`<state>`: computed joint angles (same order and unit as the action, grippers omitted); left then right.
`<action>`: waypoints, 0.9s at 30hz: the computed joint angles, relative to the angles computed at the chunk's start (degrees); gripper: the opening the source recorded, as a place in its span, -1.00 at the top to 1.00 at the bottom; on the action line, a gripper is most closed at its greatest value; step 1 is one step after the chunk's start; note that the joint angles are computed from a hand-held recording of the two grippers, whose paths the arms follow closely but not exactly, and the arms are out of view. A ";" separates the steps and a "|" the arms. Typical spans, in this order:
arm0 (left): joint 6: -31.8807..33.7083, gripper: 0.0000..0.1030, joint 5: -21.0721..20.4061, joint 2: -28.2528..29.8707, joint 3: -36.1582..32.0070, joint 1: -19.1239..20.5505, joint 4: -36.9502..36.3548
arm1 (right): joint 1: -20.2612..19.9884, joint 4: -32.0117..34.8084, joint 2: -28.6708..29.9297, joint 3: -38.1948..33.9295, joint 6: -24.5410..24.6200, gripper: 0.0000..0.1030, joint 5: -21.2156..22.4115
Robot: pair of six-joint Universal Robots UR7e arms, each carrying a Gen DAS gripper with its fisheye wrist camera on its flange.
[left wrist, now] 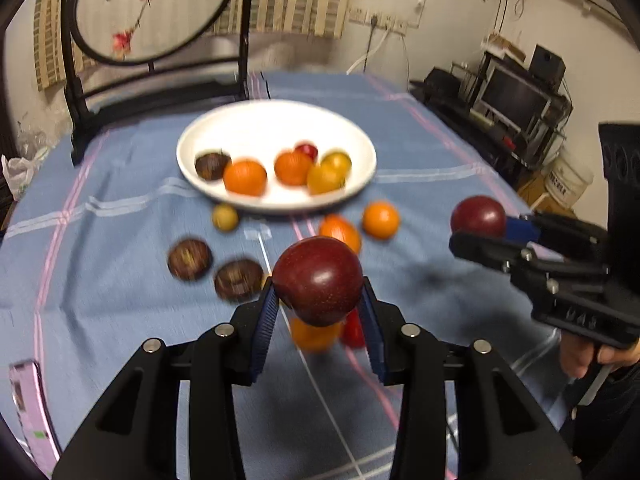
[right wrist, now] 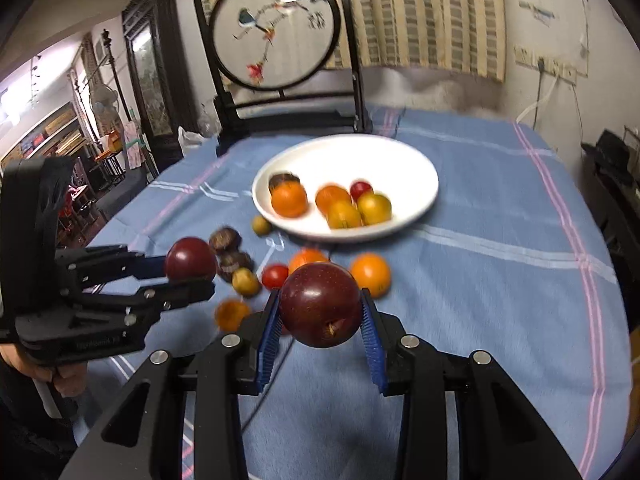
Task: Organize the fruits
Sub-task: 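Carry both plums onto the white plate and open both tools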
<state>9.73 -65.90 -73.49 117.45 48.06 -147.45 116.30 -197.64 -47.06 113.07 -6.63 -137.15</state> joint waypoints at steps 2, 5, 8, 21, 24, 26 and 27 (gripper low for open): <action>-0.27 0.24 0.24 1.39 -2.34 0.28 -0.20 | 0.26 -0.35 0.50 -1.90 -2.23 0.26 -0.50; -0.15 0.24 1.59 4.62 -6.34 0.80 -1.95 | 0.23 -0.82 1.56 -4.45 -5.08 0.26 -0.93; -0.42 0.24 2.85 8.86 -10.82 1.58 -3.09 | -0.61 -0.11 3.00 -7.91 -7.60 0.26 -0.89; -3.94 0.24 6.19 21.66 -22.68 5.37 -1.48 | -7.20 7.15 10.33 -22.16 -8.90 0.25 -1.39; -4.08 0.18 7.26 23.50 -24.11 5.73 -2.91 | -8.18 7.01 11.35 -23.91 -8.50 0.24 -1.06; -5.26 0.01 7.64 23.87 -24.27 5.90 -4.13 | -8.64 4.54 11.69 -24.13 -8.32 0.13 -0.77; -5.65 -0.13 7.81 23.73 -23.92 5.91 -5.22 | -8.67 3.77 11.48 -23.82 -8.07 0.03 -0.36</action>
<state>4.08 -58.09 -49.76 93.52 53.97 -152.67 107.62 -193.87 -35.58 89.24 -14.70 -137.51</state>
